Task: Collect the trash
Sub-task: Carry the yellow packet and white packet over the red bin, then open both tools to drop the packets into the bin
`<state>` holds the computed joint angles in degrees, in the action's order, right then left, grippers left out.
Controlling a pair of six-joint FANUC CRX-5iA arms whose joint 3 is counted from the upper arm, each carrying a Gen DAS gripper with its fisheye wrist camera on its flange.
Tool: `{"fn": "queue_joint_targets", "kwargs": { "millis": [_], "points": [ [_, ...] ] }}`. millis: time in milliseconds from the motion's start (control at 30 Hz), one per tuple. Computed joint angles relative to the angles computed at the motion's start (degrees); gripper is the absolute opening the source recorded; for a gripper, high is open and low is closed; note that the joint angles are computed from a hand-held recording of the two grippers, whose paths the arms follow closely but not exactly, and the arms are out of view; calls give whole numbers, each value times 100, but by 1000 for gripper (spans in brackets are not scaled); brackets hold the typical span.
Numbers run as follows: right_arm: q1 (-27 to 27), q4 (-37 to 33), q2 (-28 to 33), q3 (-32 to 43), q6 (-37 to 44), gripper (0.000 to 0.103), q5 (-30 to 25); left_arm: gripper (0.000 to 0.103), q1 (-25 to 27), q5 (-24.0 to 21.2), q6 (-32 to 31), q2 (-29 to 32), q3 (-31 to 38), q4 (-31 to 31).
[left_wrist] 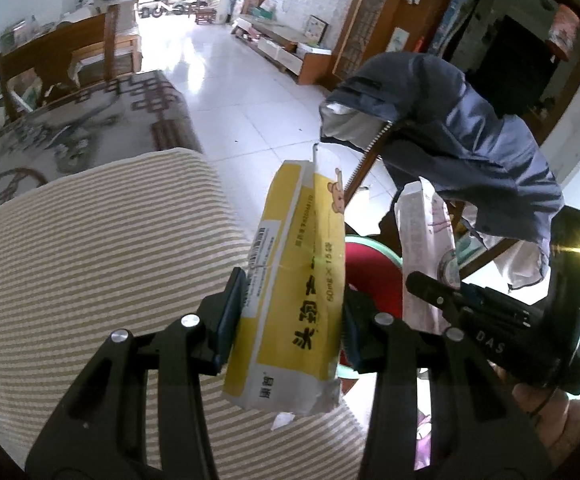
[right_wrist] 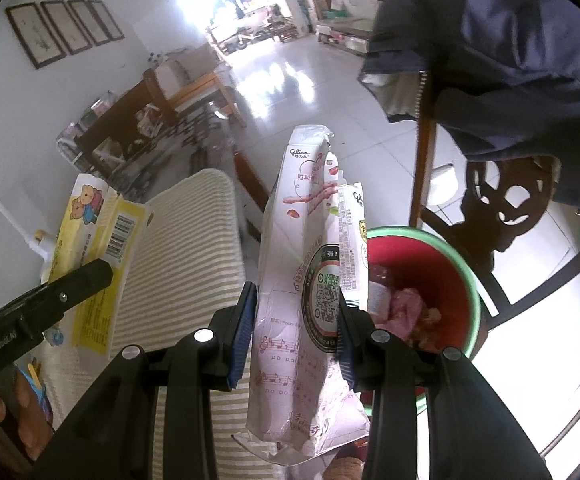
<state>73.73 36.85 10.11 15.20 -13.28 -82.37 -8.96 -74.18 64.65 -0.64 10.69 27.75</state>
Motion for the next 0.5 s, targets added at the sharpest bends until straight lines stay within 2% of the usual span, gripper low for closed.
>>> {"fn": "queue_joint_targets", "kwargs": {
  "millis": [500],
  "points": [
    [44,-66,-645,-809,-584,36,-61,42,-681,-181,105,428,310,-135]
  ]
}}
